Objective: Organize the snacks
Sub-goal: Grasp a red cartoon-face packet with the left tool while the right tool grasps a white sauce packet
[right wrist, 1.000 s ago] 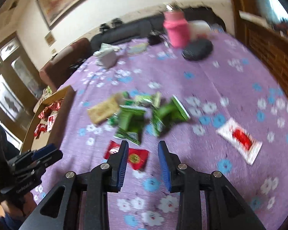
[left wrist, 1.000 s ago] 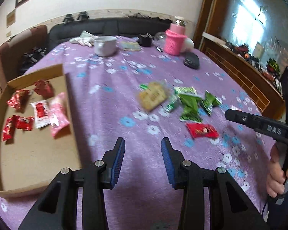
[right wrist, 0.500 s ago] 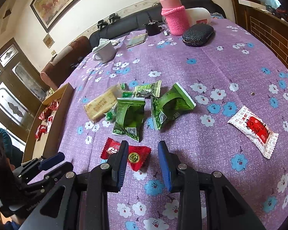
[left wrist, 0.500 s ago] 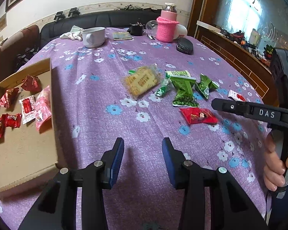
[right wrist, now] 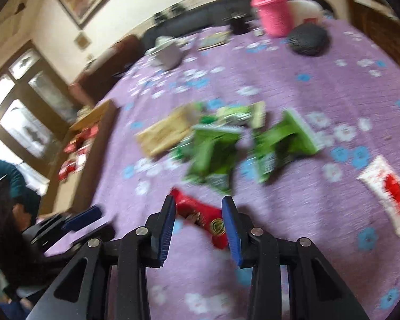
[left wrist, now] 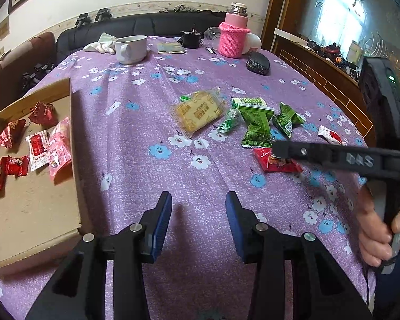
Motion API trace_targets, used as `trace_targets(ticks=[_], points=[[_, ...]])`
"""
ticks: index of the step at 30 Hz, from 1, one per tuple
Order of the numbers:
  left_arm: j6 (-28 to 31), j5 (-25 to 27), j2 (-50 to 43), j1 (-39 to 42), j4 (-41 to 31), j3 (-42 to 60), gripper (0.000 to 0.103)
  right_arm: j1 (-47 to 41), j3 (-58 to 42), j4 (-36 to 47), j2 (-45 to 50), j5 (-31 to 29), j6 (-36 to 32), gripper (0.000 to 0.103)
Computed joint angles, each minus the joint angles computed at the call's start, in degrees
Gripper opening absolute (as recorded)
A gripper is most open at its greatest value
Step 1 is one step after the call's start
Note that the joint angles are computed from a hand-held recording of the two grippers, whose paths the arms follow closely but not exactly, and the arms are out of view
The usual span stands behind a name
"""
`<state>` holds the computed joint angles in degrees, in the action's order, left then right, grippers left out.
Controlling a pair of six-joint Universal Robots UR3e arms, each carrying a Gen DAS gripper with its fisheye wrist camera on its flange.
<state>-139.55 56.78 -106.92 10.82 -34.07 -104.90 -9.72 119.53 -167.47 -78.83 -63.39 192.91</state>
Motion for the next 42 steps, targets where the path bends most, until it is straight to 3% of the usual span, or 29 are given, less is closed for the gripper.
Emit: trace_targets(ticks=[2,3,7,12,16,18,20,24,27,30,33,36,42], points=[[-0.2,-0.1,0.2,0.2,-0.3,0.2,0.041,-3.5,0.6,2.8,1.3,13.9,-4.8,0.04],[-0.3,-0.1,0.3,0.4,-0.4,0.3,0.041,-4.4,1.4,2.3,1.5,17.1,-5.2,0.04],[-0.6,-0.2,0.4,0.7,-1.9,1.4,0.042,-5.1,6.0,-7.4,-2.1,8.0,1.8,0.04],[-1.4,0.7,-0.2,-1.2,-3.7,3.4,0.047,-6.9,12.4,-12.8,-10.1,-3.8,5.8,0.039],[-2.7,1.6,-2.0,-4.3,-7.4,7.6,0.063,-7.3,13.8,-7.2,-17.7,-14.7,5.8,0.04],[-2.9,2.8,-3.4,-6.4,-8.9,9.7,0.063,-9.9,15.3,-4.3,-21.9,-15.8,4.5,0.04],[-4.1,6.1,-4.8,-8.9,-5.6,9.8,0.063,-14.0,16.2,-0.5,-25.2,-15.6,1.5,0.04],[-6.0,12.5,-7.8,-12.8,0.6,10.0,0.04,-22.2,18.3,6.6,-28.8,-11.1,-4.2,0.041],[-6.1,12.8,-8.1,-13.3,4.6,8.5,0.028,-24.0,19.0,5.0,-25.8,-7.9,-6.8,0.044],[-6.0,12.7,-8.5,-13.2,7.7,7.4,0.02,-18.0,16.3,2.2,-20.7,-16.8,-5.7,0.046],[-6.3,12.1,-8.9,-12.8,10.3,6.5,0.019,-12.2,14.2,-0.3,-16.2,-24.4,-6.7,0.058],[-6.7,10.6,-9.3,-12.0,9.4,7.1,0.019,-7.4,11.7,-0.7,-12.4,-31.8,-6.7,0.06],[-7.0,10.6,-9.6,-12.0,9.3,7.6,0.019,-11.8,14.0,-1.8,-16.0,-28.6,-6.4,0.06]])
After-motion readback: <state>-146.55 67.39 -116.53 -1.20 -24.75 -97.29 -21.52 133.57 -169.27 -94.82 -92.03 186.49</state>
